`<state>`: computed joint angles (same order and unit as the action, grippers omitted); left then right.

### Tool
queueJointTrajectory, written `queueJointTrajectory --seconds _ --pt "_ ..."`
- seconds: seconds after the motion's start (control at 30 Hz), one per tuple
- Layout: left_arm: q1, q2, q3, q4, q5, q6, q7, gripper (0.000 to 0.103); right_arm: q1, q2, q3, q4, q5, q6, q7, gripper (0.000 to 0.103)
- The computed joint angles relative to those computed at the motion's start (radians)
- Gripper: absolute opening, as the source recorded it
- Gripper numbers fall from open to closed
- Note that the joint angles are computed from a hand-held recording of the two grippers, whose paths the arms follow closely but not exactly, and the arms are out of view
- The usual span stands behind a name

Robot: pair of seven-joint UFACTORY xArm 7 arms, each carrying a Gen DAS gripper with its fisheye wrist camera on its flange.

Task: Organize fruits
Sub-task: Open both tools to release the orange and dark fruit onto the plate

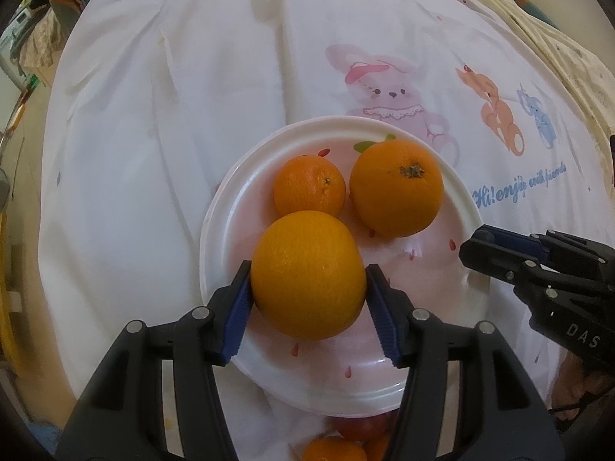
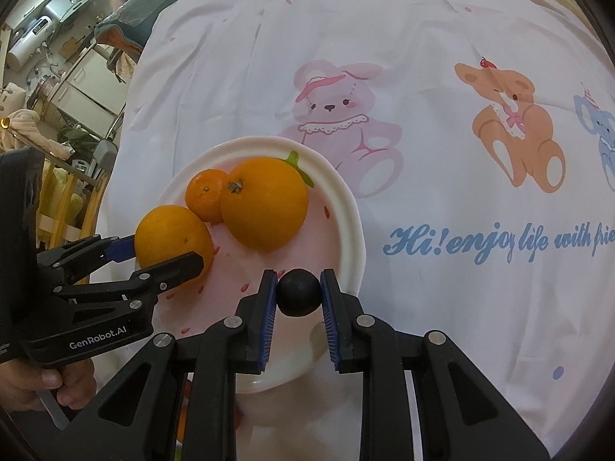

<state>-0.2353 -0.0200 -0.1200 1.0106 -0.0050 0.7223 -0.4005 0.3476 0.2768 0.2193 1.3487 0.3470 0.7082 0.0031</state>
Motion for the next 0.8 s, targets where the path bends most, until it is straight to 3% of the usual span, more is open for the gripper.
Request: queueJointTrajectory --seconds 0.27,0.37,0.53,0.73,0.77,0.8 --pt "0.002 -0.012 0.0 0.0 0.014 -0.008 0.006 0.055 -0.015 -0.006 0.006 -0.002 0.046 0.006 -0.028 0.027" --pt "0.001 -0.023 0.0 -0.007 0.003 -0.019 0.02 0.07 -0.017 -0.009 0.006 0.0 0.053 0.011 -0.039 0.027" --pt "-0.003 -0.059 -0.006 -0.029 0.02 -0.035 0.023 0.08 -0.027 -0.032 0.0 -0.011 0.08 0.006 -0.043 0.027" --pt "-0.01 -0.136 -0.017 -0.067 0.023 -0.076 0.018 0.081 -0.039 -0.092 -0.009 -0.056 0.114 -0.017 -0.047 0.027" --pt "-0.008 -0.147 -0.023 -0.072 0.041 -0.082 0.007 0.081 -0.04 -0.104 -0.01 -0.067 0.123 -0.025 -0.048 0.033" --pt "-0.003 -0.162 -0.029 -0.079 0.068 -0.088 -0.013 0.081 -0.039 -0.111 -0.011 -0.073 0.129 -0.032 -0.047 0.051"
